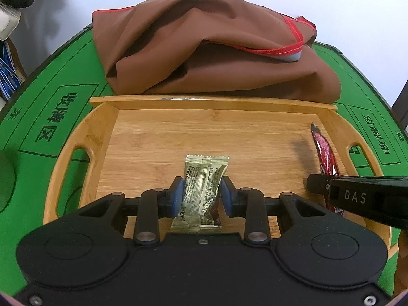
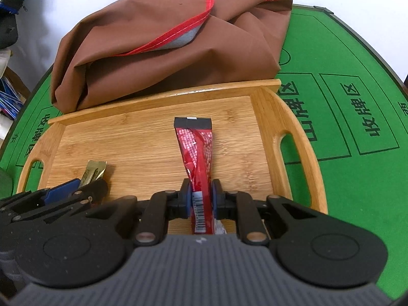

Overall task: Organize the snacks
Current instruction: 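Carry both packets onto the bamboo tray and open both tools to release them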

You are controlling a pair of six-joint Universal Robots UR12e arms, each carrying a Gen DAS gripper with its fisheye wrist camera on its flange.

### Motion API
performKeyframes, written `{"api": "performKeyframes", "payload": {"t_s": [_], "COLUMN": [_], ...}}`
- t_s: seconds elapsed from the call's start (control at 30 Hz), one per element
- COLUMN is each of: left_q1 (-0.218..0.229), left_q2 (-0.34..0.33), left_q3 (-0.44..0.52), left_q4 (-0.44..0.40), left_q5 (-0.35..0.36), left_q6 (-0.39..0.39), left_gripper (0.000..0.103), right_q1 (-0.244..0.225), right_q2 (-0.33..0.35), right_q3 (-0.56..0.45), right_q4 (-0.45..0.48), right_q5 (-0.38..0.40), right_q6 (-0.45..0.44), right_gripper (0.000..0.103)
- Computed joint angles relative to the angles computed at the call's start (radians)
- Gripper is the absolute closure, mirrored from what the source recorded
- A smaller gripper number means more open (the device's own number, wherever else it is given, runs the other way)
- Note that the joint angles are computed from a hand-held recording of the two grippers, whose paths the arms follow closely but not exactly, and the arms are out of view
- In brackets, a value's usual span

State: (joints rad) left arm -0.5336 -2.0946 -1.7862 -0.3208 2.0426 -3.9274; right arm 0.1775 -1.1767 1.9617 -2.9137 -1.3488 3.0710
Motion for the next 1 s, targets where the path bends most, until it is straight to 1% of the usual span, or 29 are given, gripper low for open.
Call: {"api": "performKeyframes", "payload": {"t_s": [0.07,0.17,0.2,0.23,0.3,0.4,0.5,0.57,0.6,0.63,0.67,0.7,0.8,0.83,0.87,0.93,1.0], "left_q1": [-0.001,-0.001,-0.003,-0.003,-0.003,-0.003,-0.008,-0.013,-0.016,-0.019,-0.022,-0.025,-0.037,-0.042,-0.044,-0.052,-0.057], "left_q2": [-0.001,-0.002,-0.003,-0.003,-0.003,0.0,0.002,0.004,0.006,0.008,0.01,0.012,0.022,0.026,0.031,0.042,0.055], "left_q3": [0.0,0.001,0.004,0.004,0.005,0.002,-0.002,-0.003,-0.005,-0.007,-0.011,-0.015,-0.026,-0.032,-0.039,-0.057,-0.076], "left_q4": [0.003,-0.002,-0.009,-0.012,-0.017,-0.019,-0.017,-0.017,-0.017,-0.013,-0.004,0.006,0.022,0.028,0.039,0.07,0.102], "left_q5": [0.002,0.008,0.015,0.02,0.027,0.028,0.046,0.068,0.078,0.086,0.094,0.103,0.132,0.14,0.145,0.149,0.144], "left_q6": [0.002,0.008,0.008,0.007,0.006,0.004,0.012,0.021,0.024,0.029,0.035,0.041,0.058,0.062,0.064,0.068,0.071], "left_gripper": [0.072,0.071,0.071,0.071,0.07,0.067,0.056,0.044,0.041,0.032,0.023,0.02,0.017,0.014,0.01,0.008,0.005], "right_q1": [0.0,-0.001,-0.001,-0.001,0.0,0.001,-0.001,-0.004,-0.005,-0.006,-0.007,-0.009,-0.013,-0.015,-0.018,-0.027,-0.037], "right_q2": [0.001,0.001,0.001,0.001,0.0,-0.002,-0.005,-0.009,-0.011,-0.014,-0.018,-0.023,-0.037,-0.042,-0.047,-0.058,-0.071], "right_q3": [0.001,0.003,0.004,0.005,0.007,0.01,0.015,0.021,0.024,0.027,0.032,0.039,0.058,0.065,0.073,0.089,0.108], "right_q4": [-0.005,-0.011,-0.012,-0.014,-0.016,-0.018,-0.026,-0.032,-0.035,-0.037,-0.04,-0.048,-0.075,-0.086,-0.098,-0.115,-0.132], "right_q5": [0.002,0.005,0.006,0.007,0.007,0.006,0.012,0.02,0.023,0.027,0.031,0.038,0.045,0.048,0.052,0.07,0.094], "right_q6": [-0.006,-0.011,-0.013,-0.015,-0.021,-0.028,-0.03,-0.033,-0.036,-0.043,-0.049,-0.056,-0.073,-0.076,-0.079,-0.089,-0.101], "right_gripper": [0.084,0.077,0.067,0.063,0.061,0.06,0.058,0.052,0.047,0.044,0.043,0.041,0.036,0.034,0.033,0.027,0.024]}}
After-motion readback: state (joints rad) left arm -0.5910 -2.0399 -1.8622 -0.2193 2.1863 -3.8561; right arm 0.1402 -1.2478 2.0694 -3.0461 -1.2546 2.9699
